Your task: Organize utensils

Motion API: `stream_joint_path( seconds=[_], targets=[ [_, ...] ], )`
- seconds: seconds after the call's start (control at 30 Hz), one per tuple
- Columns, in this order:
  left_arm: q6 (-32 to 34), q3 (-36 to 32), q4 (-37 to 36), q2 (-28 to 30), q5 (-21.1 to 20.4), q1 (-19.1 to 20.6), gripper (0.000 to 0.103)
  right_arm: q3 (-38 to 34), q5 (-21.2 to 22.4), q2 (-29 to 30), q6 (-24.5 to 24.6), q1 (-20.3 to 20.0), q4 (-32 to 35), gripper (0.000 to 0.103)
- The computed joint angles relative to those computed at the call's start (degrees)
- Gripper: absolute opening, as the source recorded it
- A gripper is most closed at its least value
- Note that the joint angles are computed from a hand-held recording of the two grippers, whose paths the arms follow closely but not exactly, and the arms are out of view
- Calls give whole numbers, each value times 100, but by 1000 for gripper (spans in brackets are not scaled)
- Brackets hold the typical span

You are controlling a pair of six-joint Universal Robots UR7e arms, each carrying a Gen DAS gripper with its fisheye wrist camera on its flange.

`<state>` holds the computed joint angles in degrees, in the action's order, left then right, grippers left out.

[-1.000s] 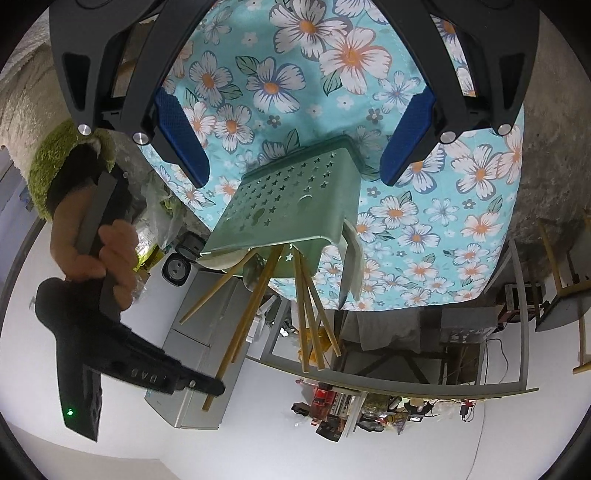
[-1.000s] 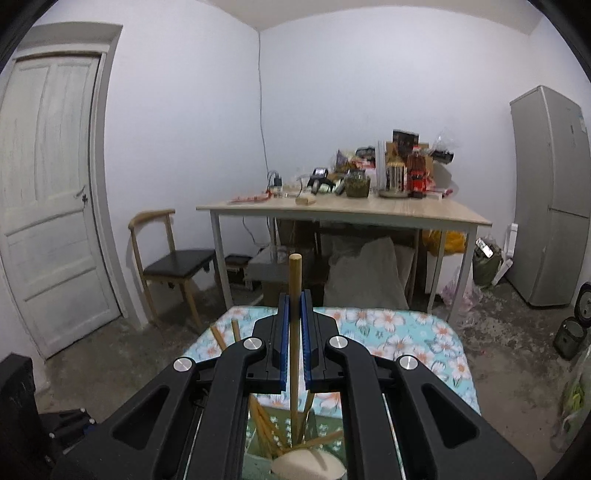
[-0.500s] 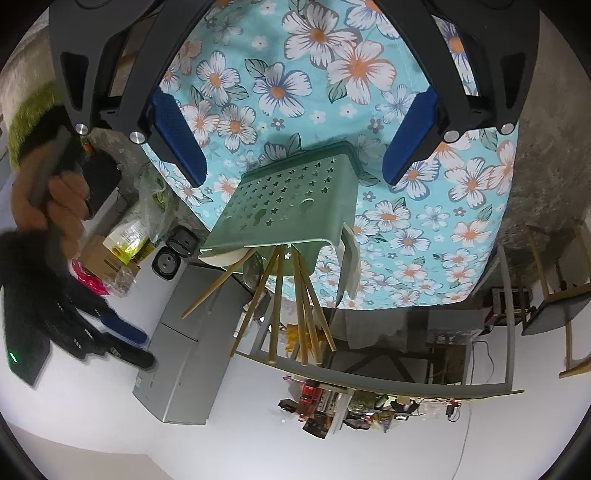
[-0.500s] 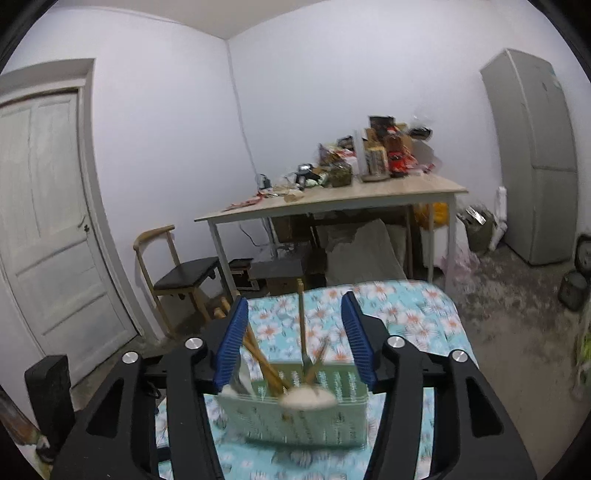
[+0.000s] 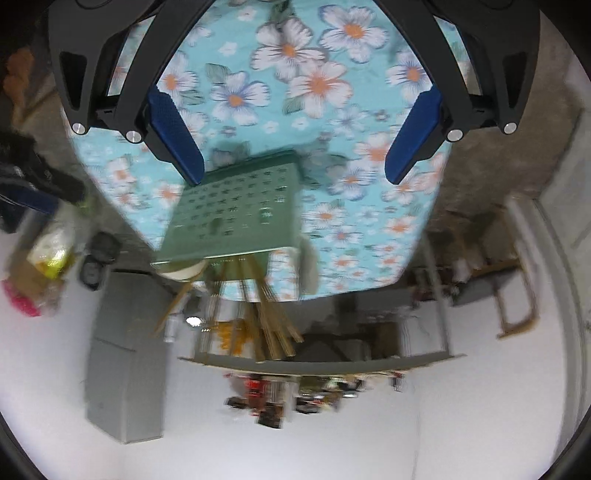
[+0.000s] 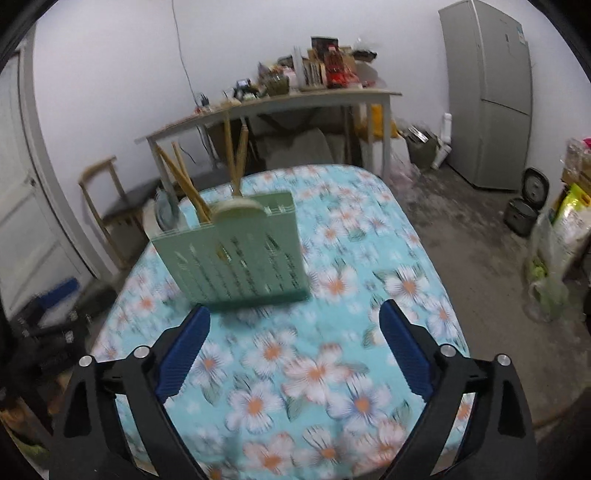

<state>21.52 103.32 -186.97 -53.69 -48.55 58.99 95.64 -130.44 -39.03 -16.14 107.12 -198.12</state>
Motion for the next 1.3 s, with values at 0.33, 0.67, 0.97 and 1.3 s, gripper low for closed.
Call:
stream_joint_path(
  seconds=[0.33,0.67,0.97,1.3],
  targets=[
    [-618,-71,560,7,922,-149,95,-100,-807,230,-620,92,-411,96],
    [-1325,-73,639,43,1486,-170,95,-42,-791,184,-659,9,-451,96],
    [-1793,31,955,-73,1687,-194,95,-68,-723,168,-693,-28,-419,96],
    [-1918,38,1311,-77,1672,-244,95,6,-689,147,-728,-38,-468,96]
  ],
)
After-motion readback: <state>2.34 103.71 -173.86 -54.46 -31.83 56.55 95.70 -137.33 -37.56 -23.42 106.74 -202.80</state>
